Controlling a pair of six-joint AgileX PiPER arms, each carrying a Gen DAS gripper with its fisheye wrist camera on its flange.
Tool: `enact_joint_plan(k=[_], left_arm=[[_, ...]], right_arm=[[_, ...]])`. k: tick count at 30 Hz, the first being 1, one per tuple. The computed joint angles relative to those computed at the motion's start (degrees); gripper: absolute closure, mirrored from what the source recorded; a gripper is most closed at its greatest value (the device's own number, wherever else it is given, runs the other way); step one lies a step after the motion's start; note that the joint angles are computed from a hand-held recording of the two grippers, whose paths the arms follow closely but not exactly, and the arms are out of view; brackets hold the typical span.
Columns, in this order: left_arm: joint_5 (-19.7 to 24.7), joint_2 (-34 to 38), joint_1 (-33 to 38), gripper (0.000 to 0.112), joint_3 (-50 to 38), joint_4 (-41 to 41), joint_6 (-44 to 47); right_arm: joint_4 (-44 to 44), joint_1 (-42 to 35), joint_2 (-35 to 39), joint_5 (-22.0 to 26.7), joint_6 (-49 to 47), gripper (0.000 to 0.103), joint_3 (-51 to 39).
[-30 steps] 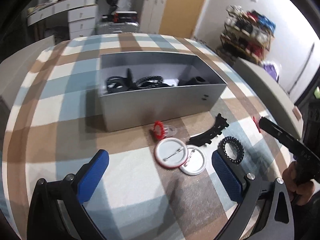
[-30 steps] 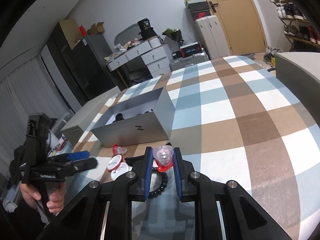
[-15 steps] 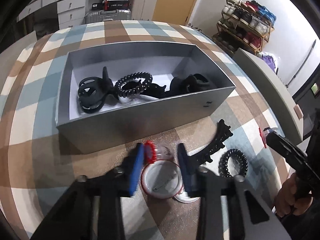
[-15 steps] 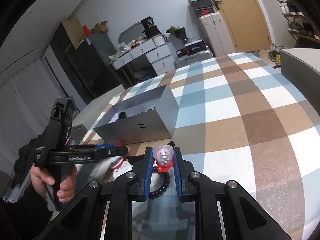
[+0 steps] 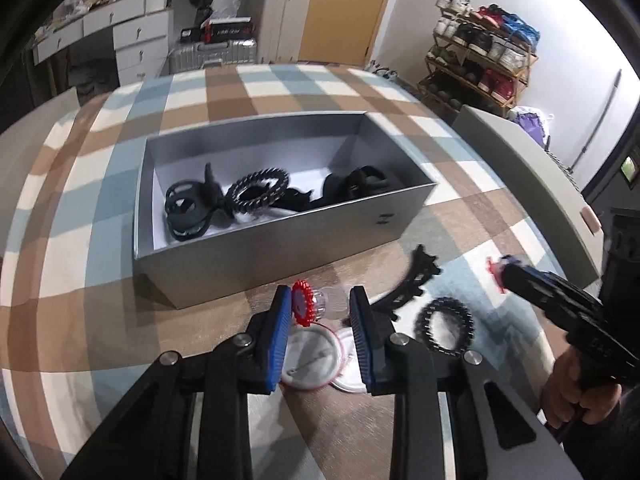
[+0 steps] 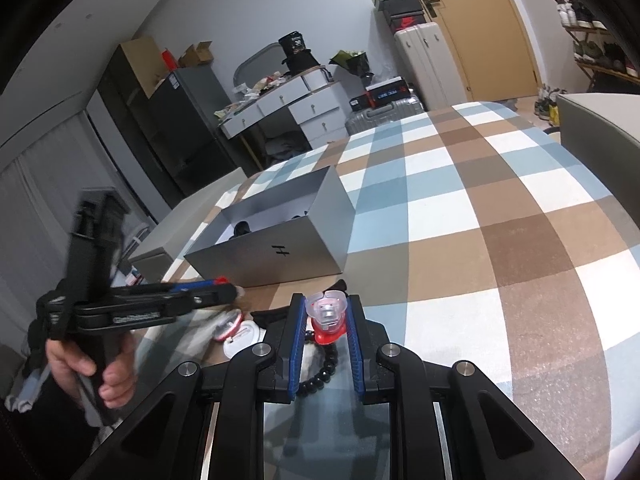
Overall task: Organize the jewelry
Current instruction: 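Carry the clear-red item into the grey box and open the right gripper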
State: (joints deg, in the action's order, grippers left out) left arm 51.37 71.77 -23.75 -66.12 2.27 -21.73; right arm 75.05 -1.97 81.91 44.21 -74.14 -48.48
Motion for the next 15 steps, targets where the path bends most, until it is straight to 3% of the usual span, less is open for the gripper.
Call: enact_joint_plan(k=[6,9,15], left_arm=[[0.52,-2.34,-1.12,0.089,-0.91,1.67,-0.39],[0.26,-3.64,-0.32,0.089,-1.07,0.99,0.5],[0.83,-4.24,1.09,0.089,-3.32,1.45,1.53]], right_arm=[[-2.21,1.65,-0.97,-2.12,2.57,0.084,-0.23],[-2.65,2.78,-1.61,-0.43,2.52,0.084,-1.05],[-4.88,9.82,-2.4,-1.98,4.22,0.084,-6.41]])
